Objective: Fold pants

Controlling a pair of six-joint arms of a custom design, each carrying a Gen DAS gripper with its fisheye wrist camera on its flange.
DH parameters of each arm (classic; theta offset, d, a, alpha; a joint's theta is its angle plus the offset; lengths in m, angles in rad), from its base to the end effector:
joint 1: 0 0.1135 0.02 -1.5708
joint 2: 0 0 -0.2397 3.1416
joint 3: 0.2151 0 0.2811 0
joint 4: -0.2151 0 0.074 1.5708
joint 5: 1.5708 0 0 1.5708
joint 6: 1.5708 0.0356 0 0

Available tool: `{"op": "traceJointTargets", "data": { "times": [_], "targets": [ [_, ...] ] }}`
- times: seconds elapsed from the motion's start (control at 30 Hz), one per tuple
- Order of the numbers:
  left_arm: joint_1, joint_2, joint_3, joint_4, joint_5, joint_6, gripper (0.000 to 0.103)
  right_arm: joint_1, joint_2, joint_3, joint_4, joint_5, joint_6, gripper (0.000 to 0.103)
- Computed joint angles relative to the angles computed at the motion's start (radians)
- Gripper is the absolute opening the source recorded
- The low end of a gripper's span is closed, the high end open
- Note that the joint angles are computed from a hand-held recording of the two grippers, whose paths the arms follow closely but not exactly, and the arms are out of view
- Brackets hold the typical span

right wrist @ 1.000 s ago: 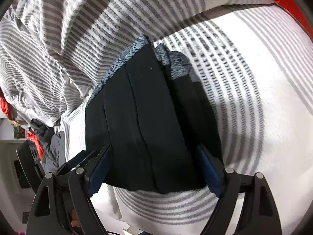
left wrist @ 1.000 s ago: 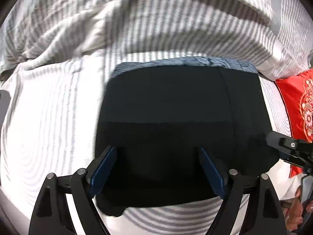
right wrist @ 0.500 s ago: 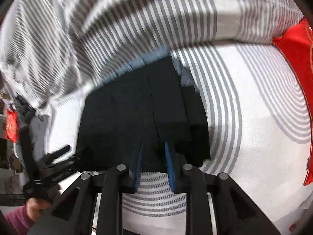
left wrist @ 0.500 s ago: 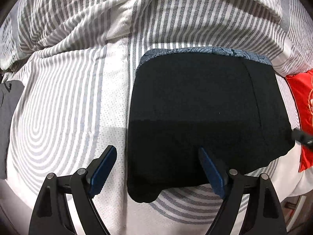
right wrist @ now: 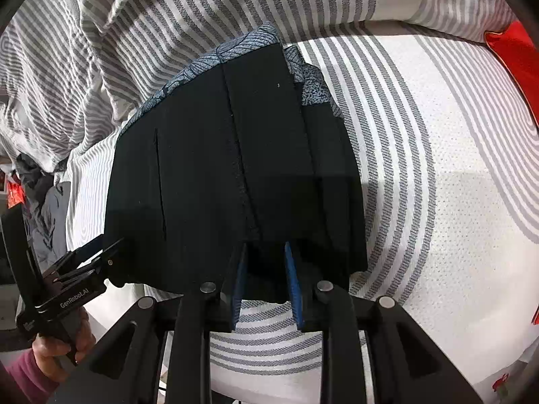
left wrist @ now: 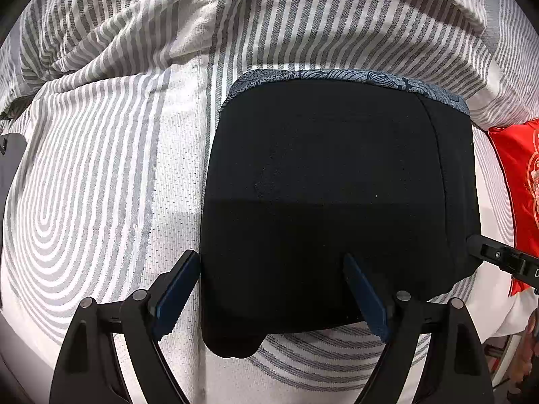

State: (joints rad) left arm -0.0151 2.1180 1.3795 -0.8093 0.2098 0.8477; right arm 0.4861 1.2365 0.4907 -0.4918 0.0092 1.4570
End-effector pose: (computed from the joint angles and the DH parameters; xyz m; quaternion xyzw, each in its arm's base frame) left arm 0.3905 -0.0133 0.0689 0.4169 0.9028 -0.0911 0.0528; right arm 0.1943 0.1023 0.0941 0.4608 0.8719 0.1344 0.0973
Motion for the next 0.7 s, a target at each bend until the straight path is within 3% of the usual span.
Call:
{"op": "traceJointTargets", "data": {
  "times": [0.07,0.17,0.3,0.33,0.5,0.7],
  "targets": [
    [0.003,-0.004,-0.002,-0.004,0.002,0.002,0.088,0.007,-0.002,-0.004,0.007,0.01,0.007,0.026],
    [0.001,0.006,0.006,-0.004,-0.001,-0.004,0.088,0.014,-0.003,-0.009,0.027,0.013,-0.007,0.035],
    [0.001,0.024,0.027,-0.016,-0.003,-0.005,0.088,0.003,-0.008,-0.025,0.099,-0.014,-0.024,0.066],
    [0.001,0.026,0.029,-0.018,-0.002,-0.005,0.088,0.002,0.009,-0.011,0.101,-0.014,-0.03,0.07],
    [0.004,0.019,0.02,-0.013,-0.001,-0.014,0.088,0.043,0.108,0.087,0.036,0.033,-0.065,0.072],
    [0.007,0.019,0.02,-0.015,0.004,-0.014,0.088,0.023,0.061,0.05,0.058,0.023,-0.063,0.072]
  ]
}}
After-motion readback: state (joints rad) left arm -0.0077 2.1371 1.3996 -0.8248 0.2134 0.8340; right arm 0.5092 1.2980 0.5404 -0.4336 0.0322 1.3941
